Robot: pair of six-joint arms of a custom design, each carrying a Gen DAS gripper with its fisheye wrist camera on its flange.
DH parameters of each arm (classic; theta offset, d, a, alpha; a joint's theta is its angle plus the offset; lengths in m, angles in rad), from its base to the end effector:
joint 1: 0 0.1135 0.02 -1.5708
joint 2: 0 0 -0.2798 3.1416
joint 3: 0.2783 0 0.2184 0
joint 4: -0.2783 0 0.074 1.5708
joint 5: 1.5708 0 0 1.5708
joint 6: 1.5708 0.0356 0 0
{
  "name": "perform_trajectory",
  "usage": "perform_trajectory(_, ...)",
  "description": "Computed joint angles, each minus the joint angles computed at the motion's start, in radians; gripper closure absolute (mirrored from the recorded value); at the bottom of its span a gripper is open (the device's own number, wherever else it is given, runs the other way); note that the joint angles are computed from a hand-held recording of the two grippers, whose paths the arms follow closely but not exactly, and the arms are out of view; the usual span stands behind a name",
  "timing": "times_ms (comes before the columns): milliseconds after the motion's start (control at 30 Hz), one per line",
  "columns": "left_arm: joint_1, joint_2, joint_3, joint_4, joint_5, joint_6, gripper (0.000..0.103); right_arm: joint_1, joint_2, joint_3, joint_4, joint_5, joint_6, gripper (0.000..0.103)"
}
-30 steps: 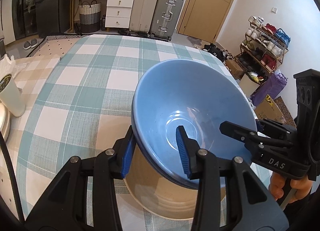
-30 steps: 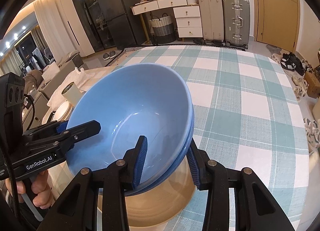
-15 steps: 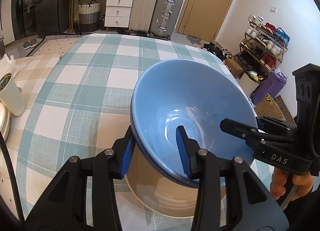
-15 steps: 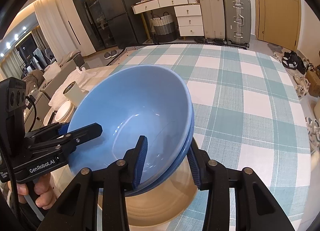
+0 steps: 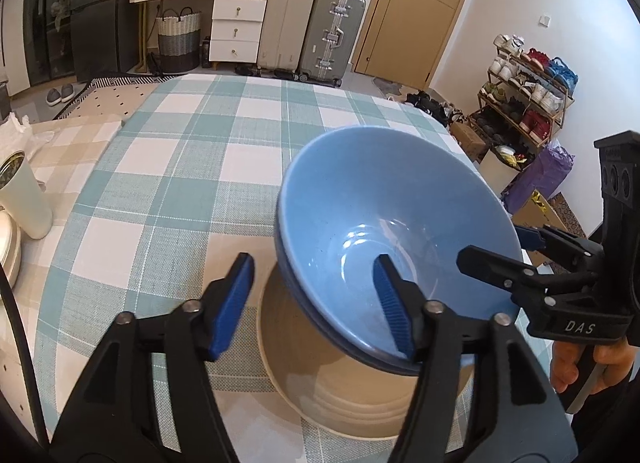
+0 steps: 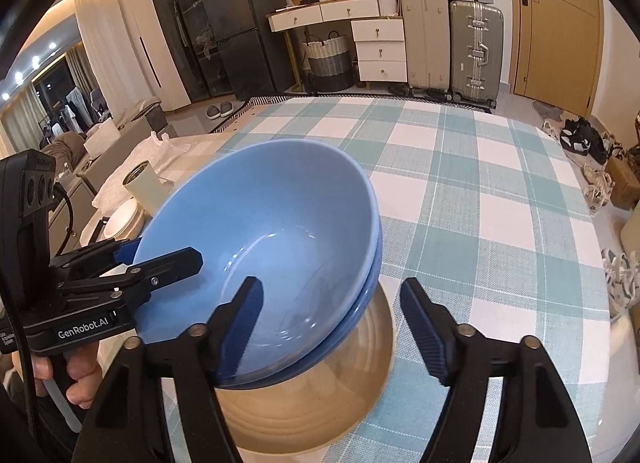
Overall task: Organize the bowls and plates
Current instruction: 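Lower the nested bowls onto the cream plates and open both tools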
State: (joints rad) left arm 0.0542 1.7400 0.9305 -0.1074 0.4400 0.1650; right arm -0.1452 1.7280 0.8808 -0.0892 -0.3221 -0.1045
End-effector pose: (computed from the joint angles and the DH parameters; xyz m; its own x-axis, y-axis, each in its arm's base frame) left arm 0.3204 0.0022 0.1944 -0.7473 0.1083 -0.6556 0.3370 0.9121 -0.2336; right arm 0.3100 -0.0339 0.1854 -0.7876 0.0152 -0.6161 -0.1312 0.9726 0.1917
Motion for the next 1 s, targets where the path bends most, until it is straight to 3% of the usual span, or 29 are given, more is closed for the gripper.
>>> perform_trajectory(33,0.007,-0.001,-0.002,0.007,0.003,0.001,0.03,-0.003,-0.002,0.0,-0.001,0.001,-0.004,0.026)
perform_trajectory(200,0.036,-0.025,-0.037,0.086,0.021,0.02,0.019,-0.031,-0.026,-0.032,0.037,-0.021,-0.022,0.015)
perform_trajectory(267,0.05,-0.039,-0.063,0.138,0.035,0.025,0.004,-0.041,-0.04,-0.052,0.064,-0.024,-0.031,0.011)
perform_trajectory(467,0.092,-0.095,-0.184,0.351,0.093,0.036,0.002,-0.096,-0.103,-0.155,0.206,-0.083,-0.064,0.002)
perform_trajectory(800,0.191,-0.095,-0.278,0.518,0.182,0.065,0.002,-0.223,-0.17,-0.362,0.503,-0.216,-0.157,0.001)
perform_trajectory(1000,0.24,-0.074,-0.346,0.618,0.212,0.125,0.002,-0.305,-0.122,-0.426,0.598,-0.327,-0.193,0.001)
